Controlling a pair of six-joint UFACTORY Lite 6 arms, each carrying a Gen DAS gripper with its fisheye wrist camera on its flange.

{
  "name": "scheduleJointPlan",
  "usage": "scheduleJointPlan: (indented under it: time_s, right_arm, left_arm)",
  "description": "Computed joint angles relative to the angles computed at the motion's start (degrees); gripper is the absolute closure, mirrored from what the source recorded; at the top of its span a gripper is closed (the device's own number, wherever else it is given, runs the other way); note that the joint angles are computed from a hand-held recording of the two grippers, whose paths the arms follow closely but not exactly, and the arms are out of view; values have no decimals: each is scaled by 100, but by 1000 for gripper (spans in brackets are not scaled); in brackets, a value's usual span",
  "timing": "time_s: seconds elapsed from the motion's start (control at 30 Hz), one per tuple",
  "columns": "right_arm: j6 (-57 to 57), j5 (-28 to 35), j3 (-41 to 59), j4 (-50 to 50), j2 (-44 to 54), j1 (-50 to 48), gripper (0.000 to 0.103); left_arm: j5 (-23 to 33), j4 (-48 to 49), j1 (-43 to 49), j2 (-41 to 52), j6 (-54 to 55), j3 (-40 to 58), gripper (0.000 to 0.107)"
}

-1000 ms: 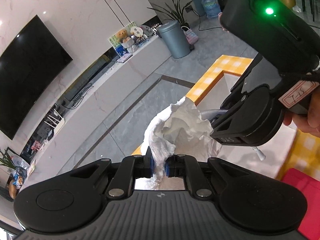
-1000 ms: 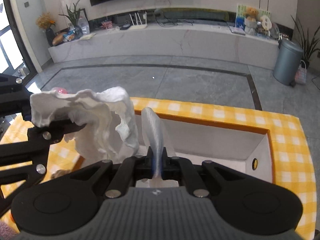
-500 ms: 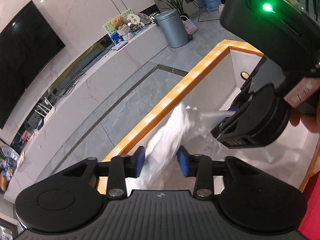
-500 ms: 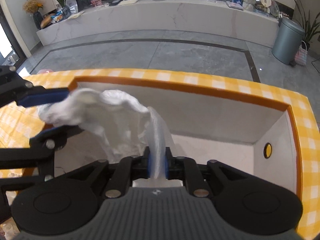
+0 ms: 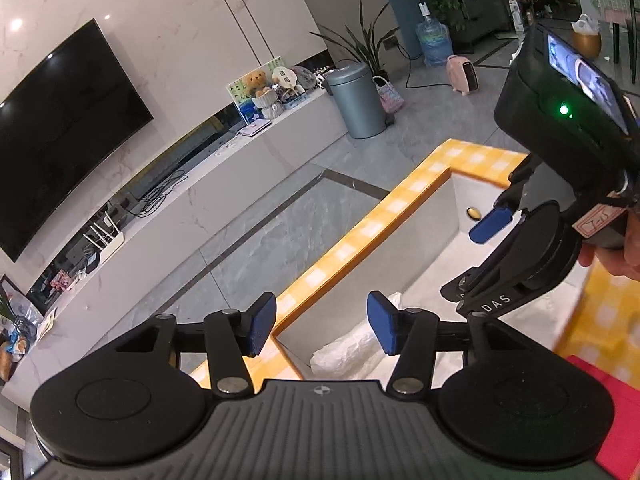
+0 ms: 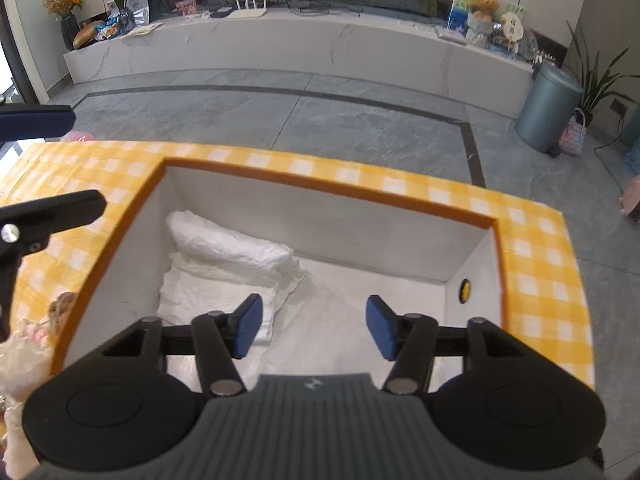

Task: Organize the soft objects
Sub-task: 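Withdraw both tools from the box back toward the pile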

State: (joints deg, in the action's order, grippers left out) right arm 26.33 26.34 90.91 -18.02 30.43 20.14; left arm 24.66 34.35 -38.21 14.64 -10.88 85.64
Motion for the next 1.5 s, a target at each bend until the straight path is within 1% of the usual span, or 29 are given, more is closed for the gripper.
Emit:
scheduleJointPlan:
  time_s: [0.13, 0.27, 0.37, 0.53, 0.67, 0.83, 1.0, 1.1, 1.2, 1.3, 1.33, 1.4, 1.5]
  right_arm:
    - [599, 142, -377, -550, -654, 226, 41]
    - [1108, 276, -925, -883, -1476, 542, 40]
    - [1606, 401, -1382, -1286, -2115, 887, 38]
    - [2764, 750, -2302, -1919, -3171, 1642, 38]
    - [3744, 983, -3141, -2343, -4058, 2345, 38]
    - [5497, 1775, -4047, -3515, -4859, 3701, 38]
    - [7250, 2678, -4733, -4351, -5145, 5071, 37]
    - [7938, 3219, -4895, -4544, -4918, 5830, 37]
    - [8423, 3558, -4904, -4585, -4591, 6321, 37]
    - [8880, 3615, -4933, -4539, -4454, 6662, 37]
    - [9015, 3619, -4948, -4549, -4420, 6759, 37]
    - [9251, 3642, -4960, -4549, -4305, 6922, 36]
    - [9564, 3576, -5002, -4483, -4143, 7034, 35]
  left_arm:
    - [327, 308, -265, -621, -237, -189, 45]
    - [756, -199, -403, -1217, 90, -251, 45]
    - [1072, -201, -587, -1570, 55, -369, 45]
    - [1544, -173, -1000, -2209, -30, -722, 45]
    - [1940, -8, -1448, -2735, -354, -1070, 45]
    - [2343, 35, -1961, -3431, -750, -1592, 45]
    - [2596, 43, -2321, -4165, -1068, -2311, 45]
    - [2906, -37, -2480, -4569, -1278, -2654, 45]
    - [2928, -206, -2351, -5074, -1572, -3086, 45]
    - [3491, 547, -3057, -5639, -2710, -3584, 45]
    - [3895, 834, -3505, -5741, -3246, -3667, 45]
    - [4394, 1146, -3961, -5917, -3958, -3843, 45]
    - [5285, 1585, -5111, -6395, -5236, -4298, 45]
